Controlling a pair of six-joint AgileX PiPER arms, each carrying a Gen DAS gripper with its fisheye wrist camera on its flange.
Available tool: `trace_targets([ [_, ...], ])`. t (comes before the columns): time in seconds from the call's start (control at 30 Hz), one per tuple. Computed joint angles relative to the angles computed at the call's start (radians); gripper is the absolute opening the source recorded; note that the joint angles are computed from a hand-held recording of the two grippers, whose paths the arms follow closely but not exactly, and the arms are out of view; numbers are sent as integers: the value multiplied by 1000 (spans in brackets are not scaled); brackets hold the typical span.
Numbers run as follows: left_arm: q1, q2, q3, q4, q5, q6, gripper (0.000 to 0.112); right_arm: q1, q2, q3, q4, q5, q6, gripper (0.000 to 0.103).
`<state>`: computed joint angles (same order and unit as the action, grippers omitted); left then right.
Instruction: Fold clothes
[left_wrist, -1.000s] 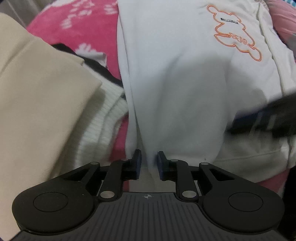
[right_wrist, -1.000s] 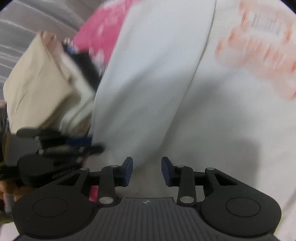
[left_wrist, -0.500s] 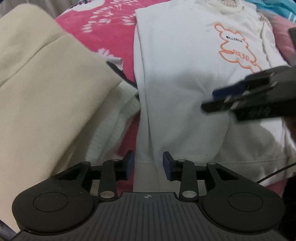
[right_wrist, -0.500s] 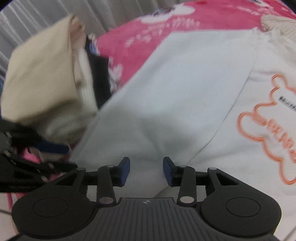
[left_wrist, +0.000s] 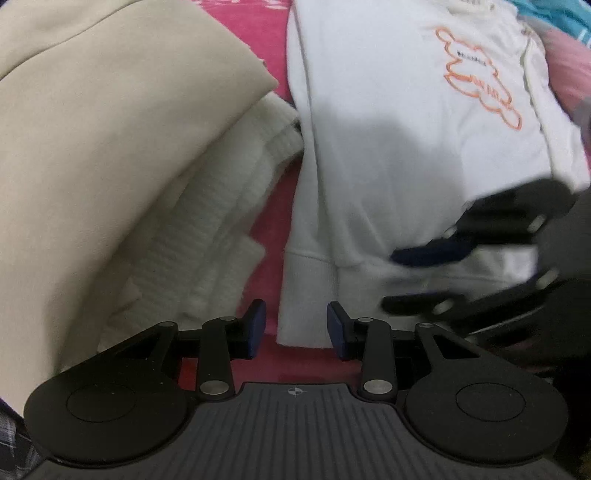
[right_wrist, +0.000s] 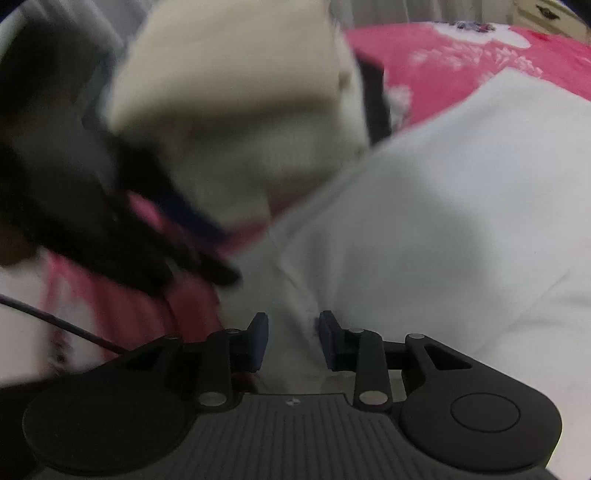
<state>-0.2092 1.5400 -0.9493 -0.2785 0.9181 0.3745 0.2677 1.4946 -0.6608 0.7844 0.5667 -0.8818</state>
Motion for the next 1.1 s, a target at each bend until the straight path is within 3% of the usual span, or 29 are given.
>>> trace_targets([
  [0.03,10,3,-3,-16,2,6,36,1,0,-1,2,-1,-3,34],
  [0.1,29,8,-7,-62,3,19,37,-74,-5,-21,53,76,-25,34],
  [0.27,31,32,-6,-132,-41,-7,52,-414,-1,-45,215,304,-52,35],
  [0.33,10,41,4,-126,-78,-39,55,-538,24,-70,255,372,-11,41],
  [0.5,-41,80,16,-110,-168,-176,55,-602,98,-150,323,357,84,48],
  [0.6,-82,58,33,-62,-223,-237,31,-560,157,-234,333,305,177,51],
  [0.73,-184,-28,78,41,-294,-286,12,-462,229,-405,159,181,408,54],
  [0.87,-299,-121,116,109,-352,-263,10,-336,338,-613,-164,114,652,57],
  [0.97,-349,-164,143,140,-372,-263,10,-221,442,-767,-406,122,797,59],
  [1.1,-351,-190,174,85,-391,-196,10,-90,588,-963,-674,194,930,65],
])
